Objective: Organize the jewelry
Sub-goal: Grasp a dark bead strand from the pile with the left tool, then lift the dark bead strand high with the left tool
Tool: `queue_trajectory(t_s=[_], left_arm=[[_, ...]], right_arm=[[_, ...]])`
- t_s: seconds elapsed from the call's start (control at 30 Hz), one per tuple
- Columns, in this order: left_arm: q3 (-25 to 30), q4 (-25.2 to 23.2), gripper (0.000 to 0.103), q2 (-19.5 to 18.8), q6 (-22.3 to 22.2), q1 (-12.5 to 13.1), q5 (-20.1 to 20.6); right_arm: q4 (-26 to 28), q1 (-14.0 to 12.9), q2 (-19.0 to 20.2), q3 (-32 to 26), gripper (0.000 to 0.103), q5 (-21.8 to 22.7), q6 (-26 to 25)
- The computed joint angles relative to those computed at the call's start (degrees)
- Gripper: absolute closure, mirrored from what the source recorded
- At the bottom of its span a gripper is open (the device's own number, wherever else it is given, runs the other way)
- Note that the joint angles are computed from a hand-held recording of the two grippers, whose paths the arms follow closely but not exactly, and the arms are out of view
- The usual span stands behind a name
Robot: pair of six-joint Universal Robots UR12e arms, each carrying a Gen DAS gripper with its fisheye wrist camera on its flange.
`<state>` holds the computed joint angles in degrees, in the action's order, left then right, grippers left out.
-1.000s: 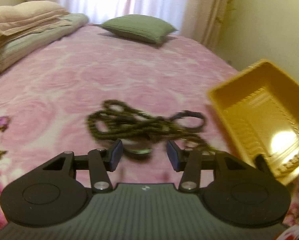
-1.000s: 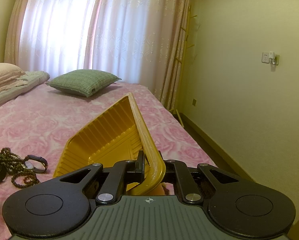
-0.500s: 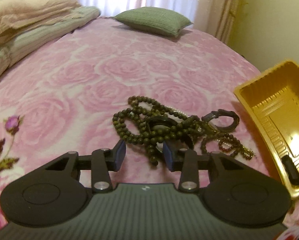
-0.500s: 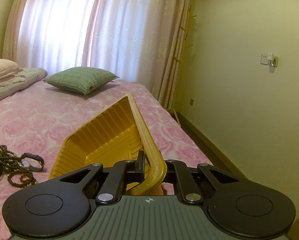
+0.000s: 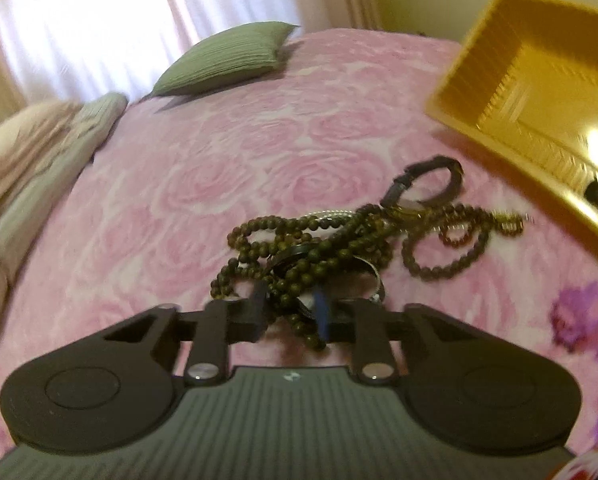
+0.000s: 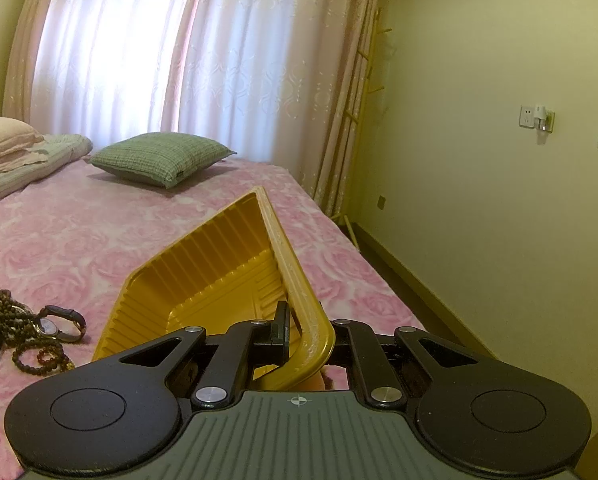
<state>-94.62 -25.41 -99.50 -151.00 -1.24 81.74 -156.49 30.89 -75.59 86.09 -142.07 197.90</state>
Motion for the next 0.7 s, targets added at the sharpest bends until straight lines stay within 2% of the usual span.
queue_trajectory(t_s=[0.1,0.27,0.47,0.7], left_arm=[[0.3,0.3,0.095,-0.2,4.1,-0.2,0.4],[0.3,1.3,0.096,0.3,8.1,0.5,-1.4],[2.0,1.8,0.097,1.0,8.8,2.2,-4.8],[7.2,0.3,0.097,0.7,5.7,4.4,-9.9]], right_arm=[[0.0,0.0,0.0,0.0,0.094,0.1,0.0],[0.0,0.0,0.0,0.1,0.094,0.0,0.0],[-0.6,0.1,0.0,0.0,0.094,0.1,-0.6],[-1.3,0.2,0.0,0.2,0.094,0.0,-1.2]])
